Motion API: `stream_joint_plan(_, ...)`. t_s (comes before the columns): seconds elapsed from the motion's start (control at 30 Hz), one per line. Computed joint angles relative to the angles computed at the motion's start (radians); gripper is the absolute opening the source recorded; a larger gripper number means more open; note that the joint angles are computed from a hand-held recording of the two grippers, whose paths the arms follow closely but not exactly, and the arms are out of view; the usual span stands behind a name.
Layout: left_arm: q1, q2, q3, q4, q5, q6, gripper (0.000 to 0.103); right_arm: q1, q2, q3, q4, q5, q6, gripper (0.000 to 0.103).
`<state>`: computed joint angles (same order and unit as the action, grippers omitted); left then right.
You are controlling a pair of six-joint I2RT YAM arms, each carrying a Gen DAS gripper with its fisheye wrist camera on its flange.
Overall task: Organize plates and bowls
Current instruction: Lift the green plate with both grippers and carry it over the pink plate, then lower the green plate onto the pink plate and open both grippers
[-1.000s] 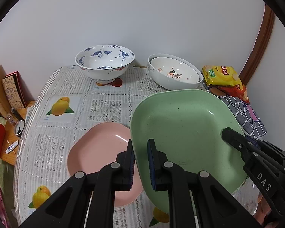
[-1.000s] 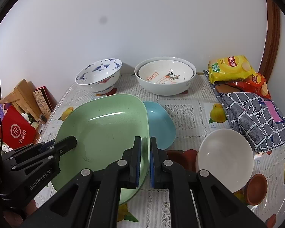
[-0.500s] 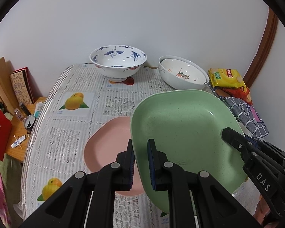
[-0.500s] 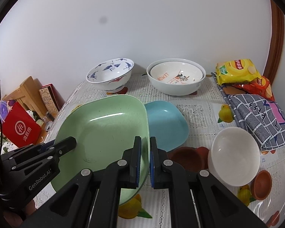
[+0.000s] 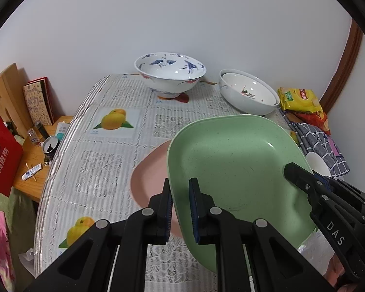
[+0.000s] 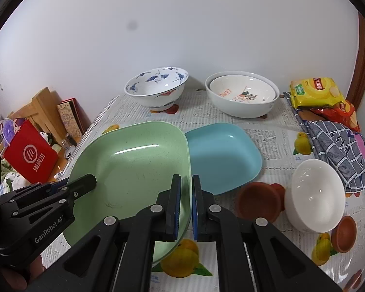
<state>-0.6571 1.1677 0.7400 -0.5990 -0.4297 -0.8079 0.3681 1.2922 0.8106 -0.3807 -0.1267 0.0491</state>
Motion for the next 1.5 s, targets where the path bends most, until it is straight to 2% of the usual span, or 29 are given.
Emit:
stream_joint_plan(0.3, 0.034, -0.049, -0.071, -0.023, 0.007, -0.022, 0.013, 0.083, 0.036, -0.040, 0.044, 0.027, 0.026, 0.008)
stream_joint_plan(0.63, 0.089, -0.051, -0.142, -0.018, 0.041, -0.044, 0.013, 0.143, 0.163, -0.040, 0.109, 0.012, 0.024, 0.009)
stream_joint_plan(1.23, 0.196, 0.099, -0.102, 0.088, 0.104, -0.018, 0.014, 0.109, 0.418, 0.141, 0.141, -0.037, -0.095, 0.010)
stream_joint_plan(1.43, 0.199, 0.126, -0.104, 0.116, 0.122, -0.011, 0.014, 0.124, 0.451, 0.156, 0.175, -0.013, -0.137, 0.022)
stream_joint_plan(1.5, 0.204, 0.116, -0.114, 0.127, 0.123, -0.012, 0.020, 0.128, 0.452, 0.153, 0.193, -0.012, -0.144, 0.022)
